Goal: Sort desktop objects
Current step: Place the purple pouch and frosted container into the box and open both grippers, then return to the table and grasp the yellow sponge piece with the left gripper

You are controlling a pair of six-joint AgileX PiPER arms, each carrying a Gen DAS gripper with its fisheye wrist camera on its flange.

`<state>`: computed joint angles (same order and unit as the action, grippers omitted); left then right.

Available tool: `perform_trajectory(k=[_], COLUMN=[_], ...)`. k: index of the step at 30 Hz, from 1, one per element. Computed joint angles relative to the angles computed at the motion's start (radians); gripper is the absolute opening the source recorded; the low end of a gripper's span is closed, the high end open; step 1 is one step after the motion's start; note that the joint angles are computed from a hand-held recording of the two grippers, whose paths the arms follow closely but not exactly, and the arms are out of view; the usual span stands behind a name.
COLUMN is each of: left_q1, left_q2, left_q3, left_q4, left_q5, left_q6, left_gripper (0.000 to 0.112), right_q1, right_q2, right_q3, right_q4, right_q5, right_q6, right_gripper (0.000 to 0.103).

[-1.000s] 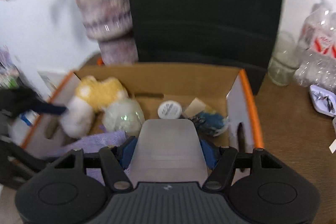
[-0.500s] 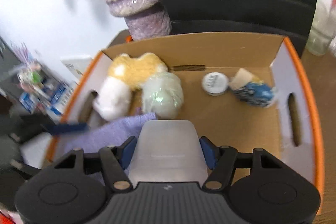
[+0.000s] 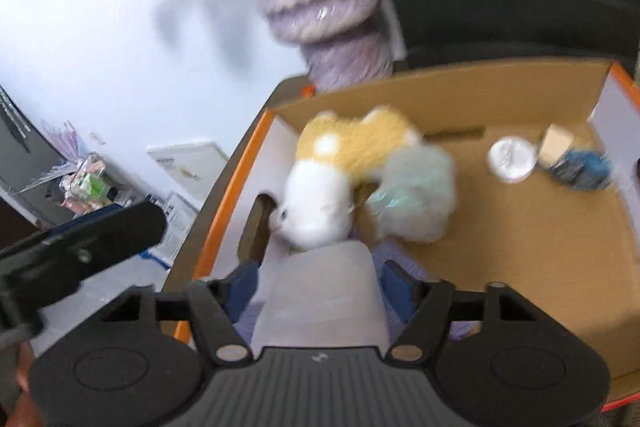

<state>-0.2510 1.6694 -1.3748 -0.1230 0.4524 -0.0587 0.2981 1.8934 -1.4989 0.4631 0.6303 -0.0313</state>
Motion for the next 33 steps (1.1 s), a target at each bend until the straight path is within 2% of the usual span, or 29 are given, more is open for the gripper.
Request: perform_trajectory(k=[2, 4, 6, 13, 18, 23, 25, 27, 28, 31, 33], left_q1=[-0.020, -0.031, -0.048, -0.187, -0.324, -0.485, -0.570, -0.683, -0.752, -0.974, -1.102], left_q2=[-0.027, -0.054, -0.073, -0.129, -0.176, -0.283, -0.327, -0.369, -0.382, -0.374, -0.353], left_q3=[0.033, 0.062, 0.080, 0.125, 0.199, 0.387, 0.464, 0.551, 0.600, 0.715, 0.768], left_q4=[0.090, 0.131, 0.189, 0.487, 0.784, 1.104, 1.229, 1.347, 1.399, 1.453, 1.431], left_q5=[-0.007, -0.017, -0.012, 0.021, 0.069, 0.121, 0.173, 0.262, 0.319, 0.514, 0.597], left_q6=[-0.094, -0.136, -0.197, -0.516, -0.825, -1.226, -1.408, -1.604, -1.696, -1.886, -1.972], left_gripper=[0.085, 0.092, 0.096, 0.103, 0.103, 0.103, 0.103, 0.103, 0.103, 0.103, 0.103], right_q1=[-0.002, -0.038, -0.067, -0.120, -0.155, -0.152, -0.076, 0.002, 0.035, 0.193, 0.363], right_q2=[0.016, -0.040, -0.102, -0.316, -0.479, -0.720, -0.823, -0.928, -0.970, -1.099, -1.189], right_q3=[-0.034, 0.027, 0.063, 0.165, 0.315, 0.561, 0.684, 0.840, 0.902, 1.055, 1.135], right_q4=[-0.039, 0.039, 0.025, -0.259, -0.420, -0.458, -0.620, -0.820, -0.920, -1.207, -1.318], right_q5=[0.069, 0.048, 0.044, 0.061, -0.008, -0.113, -0.173, -0.261, -0.280, -0.181, -0.069], right_q6=[0.058, 0.003, 0.013, 0.138, 0.171, 0.119, 0.262, 0.420, 0.495, 0.781, 0.981], right_gripper=[0.075, 0.075, 0.076, 0.080, 0.083, 0.086, 0.086, 0.088, 0.088, 0.088, 0.088])
